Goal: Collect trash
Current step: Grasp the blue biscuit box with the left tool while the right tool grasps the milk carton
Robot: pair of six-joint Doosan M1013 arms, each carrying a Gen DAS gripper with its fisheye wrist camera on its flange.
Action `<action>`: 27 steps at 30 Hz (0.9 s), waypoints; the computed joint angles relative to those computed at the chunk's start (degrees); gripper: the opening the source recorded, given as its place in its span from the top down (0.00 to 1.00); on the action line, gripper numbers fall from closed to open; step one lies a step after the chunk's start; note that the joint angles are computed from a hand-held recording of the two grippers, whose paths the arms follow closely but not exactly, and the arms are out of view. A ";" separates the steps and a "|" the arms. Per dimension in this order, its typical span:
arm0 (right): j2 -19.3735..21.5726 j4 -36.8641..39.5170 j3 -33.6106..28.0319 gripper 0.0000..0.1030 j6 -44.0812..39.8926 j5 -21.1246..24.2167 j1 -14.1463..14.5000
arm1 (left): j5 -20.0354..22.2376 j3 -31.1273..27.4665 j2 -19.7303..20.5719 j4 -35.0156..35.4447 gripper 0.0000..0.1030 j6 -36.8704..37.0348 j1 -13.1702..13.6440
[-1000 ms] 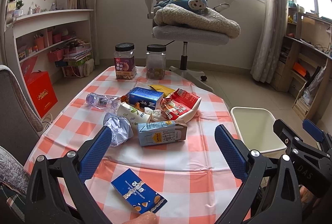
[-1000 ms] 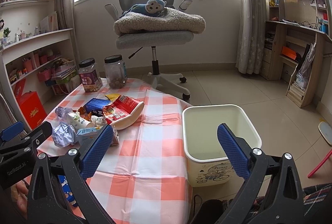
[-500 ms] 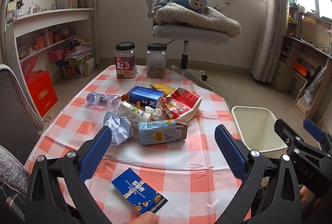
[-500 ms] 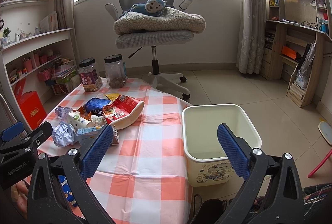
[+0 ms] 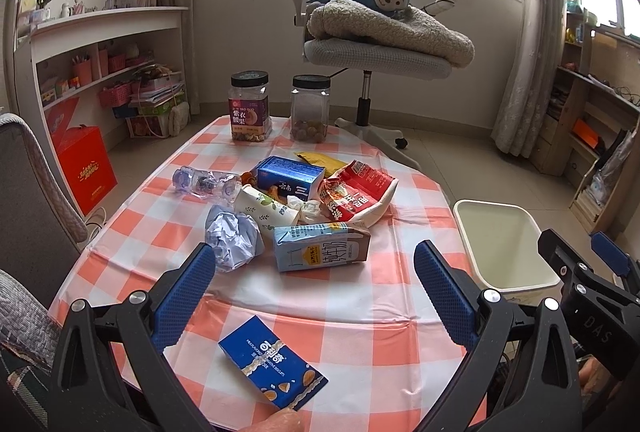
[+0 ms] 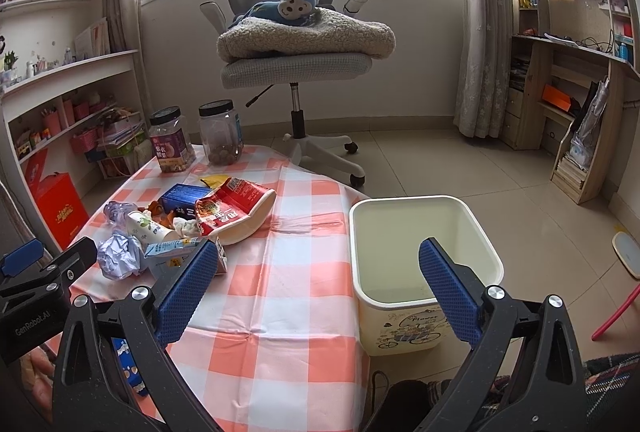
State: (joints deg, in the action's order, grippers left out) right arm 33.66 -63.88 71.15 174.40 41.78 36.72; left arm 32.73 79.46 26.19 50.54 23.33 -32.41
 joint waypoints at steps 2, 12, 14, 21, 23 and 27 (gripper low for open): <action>0.28 2.91 -0.73 0.07 -2.30 0.17 -0.23 | 2.85 -1.17 0.65 -4.80 0.06 1.81 0.46; 0.88 16.80 -3.74 0.07 -12.59 2.23 -2.01 | 22.23 -7.39 5.87 -33.23 0.06 6.52 5.01; 1.15 19.10 -4.01 0.07 -14.18 2.77 -2.28 | 23.57 -8.00 6.60 -38.26 0.06 7.72 5.55; 2.06 26.64 -5.34 0.07 -17.70 4.70 -3.87 | 30.33 -12.68 11.24 -45.75 0.06 8.61 6.69; 2.66 28.57 -6.27 0.07 -19.01 5.63 -4.29 | 32.74 -14.53 12.69 -46.39 0.07 8.58 6.88; 4.35 30.79 -9.67 0.07 -23.15 8.33 -4.77 | 35.11 -17.72 14.37 -43.56 0.21 11.32 5.97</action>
State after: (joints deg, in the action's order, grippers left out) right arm 38.01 -33.10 61.49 151.25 50.11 31.95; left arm 67.83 61.74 40.57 6.97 34.65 -26.44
